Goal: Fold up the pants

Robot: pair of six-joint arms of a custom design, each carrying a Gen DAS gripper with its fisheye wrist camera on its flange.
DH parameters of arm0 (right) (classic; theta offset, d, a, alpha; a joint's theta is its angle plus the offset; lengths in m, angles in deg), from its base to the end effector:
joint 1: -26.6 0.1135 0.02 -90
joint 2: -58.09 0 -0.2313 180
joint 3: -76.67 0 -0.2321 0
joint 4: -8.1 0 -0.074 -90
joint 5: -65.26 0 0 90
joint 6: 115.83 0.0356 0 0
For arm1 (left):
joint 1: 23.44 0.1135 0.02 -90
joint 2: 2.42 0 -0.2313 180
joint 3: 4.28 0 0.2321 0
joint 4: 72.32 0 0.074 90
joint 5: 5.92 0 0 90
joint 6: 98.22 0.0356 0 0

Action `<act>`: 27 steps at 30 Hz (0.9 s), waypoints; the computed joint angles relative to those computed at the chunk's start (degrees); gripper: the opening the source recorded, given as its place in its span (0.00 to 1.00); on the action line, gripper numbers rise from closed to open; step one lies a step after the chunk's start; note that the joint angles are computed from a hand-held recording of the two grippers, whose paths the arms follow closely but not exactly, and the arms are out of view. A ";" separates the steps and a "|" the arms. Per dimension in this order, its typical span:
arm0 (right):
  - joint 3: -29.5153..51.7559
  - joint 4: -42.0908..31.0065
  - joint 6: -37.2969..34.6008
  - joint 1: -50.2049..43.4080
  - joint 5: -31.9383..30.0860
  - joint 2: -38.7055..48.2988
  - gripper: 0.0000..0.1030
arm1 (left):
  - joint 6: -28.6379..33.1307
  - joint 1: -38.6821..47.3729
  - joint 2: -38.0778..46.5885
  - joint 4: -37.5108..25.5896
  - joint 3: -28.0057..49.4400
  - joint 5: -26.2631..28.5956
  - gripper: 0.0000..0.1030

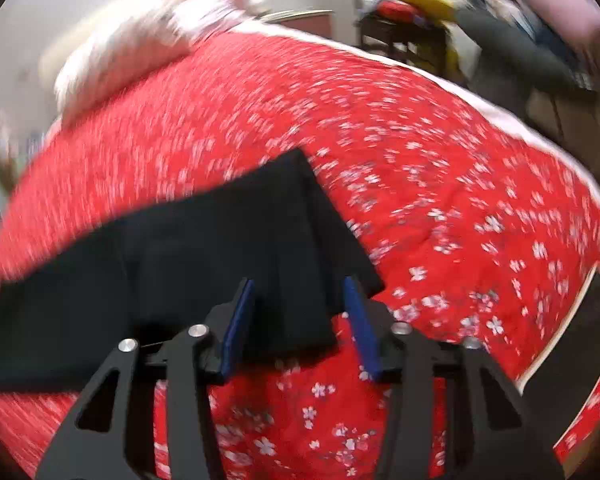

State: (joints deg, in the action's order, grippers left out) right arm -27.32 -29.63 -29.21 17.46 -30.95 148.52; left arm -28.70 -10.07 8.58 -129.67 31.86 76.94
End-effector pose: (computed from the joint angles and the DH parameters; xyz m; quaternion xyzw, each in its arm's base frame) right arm 0.3103 -0.0460 0.2006 0.0299 0.9442 0.0156 0.3275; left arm 0.0919 0.0264 0.1980 -0.2832 0.8272 0.0245 0.4847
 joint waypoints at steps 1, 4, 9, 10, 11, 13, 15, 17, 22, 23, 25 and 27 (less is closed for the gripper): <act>-1.57 1.18 -1.94 0.96 2.04 -1.21 0.32 | 0.24 1.22 0.45 0.19 -0.02 1.10 0.98; -2.49 2.57 -5.65 2.74 6.32 -3.15 0.18 | 0.54 3.36 0.65 0.30 -0.21 3.09 0.98; -4.03 13.19 -13.94 6.63 16.85 -7.72 0.16 | 0.68 4.21 0.64 0.19 -0.34 3.73 0.98; -5.20 16.83 -16.08 7.76 18.75 -7.66 0.16 | 0.68 4.21 0.64 0.19 -0.34 3.73 0.98; -5.82 19.67 -18.09 8.18 19.79 -6.90 0.16 | 0.77 4.35 0.80 0.33 -0.37 3.85 0.98; -0.11 15.63 -19.54 7.62 22.13 1.29 0.17 | 0.58 4.18 0.56 0.06 -0.34 3.75 0.98; 5.71 7.10 -16.81 6.17 21.07 9.27 0.19 | 1.01 5.75 0.10 0.23 -0.54 5.12 0.98; 1.67 11.59 -15.99 6.44 21.99 7.67 0.23 | 1.31 7.76 -0.64 0.21 -0.88 7.02 0.98; 6.18 2.58 -6.66 -0.37 12.72 4.71 0.65 | 2.55 12.08 0.66 0.85 -1.42 11.58 0.98; 6.70 0.80 -3.69 -2.52 8.12 2.76 0.65 | 2.77 12.86 0.53 0.75 -1.47 12.31 0.98; 6.76 -0.99 3.51 -8.02 -1.78 0.74 0.65 | 2.75 13.67 0.22 0.57 -1.68 13.10 0.98; 10.90 -6.62 14.39 -15.69 -16.73 3.97 0.65 | 3.09 14.44 0.45 0.56 -1.66 13.84 0.98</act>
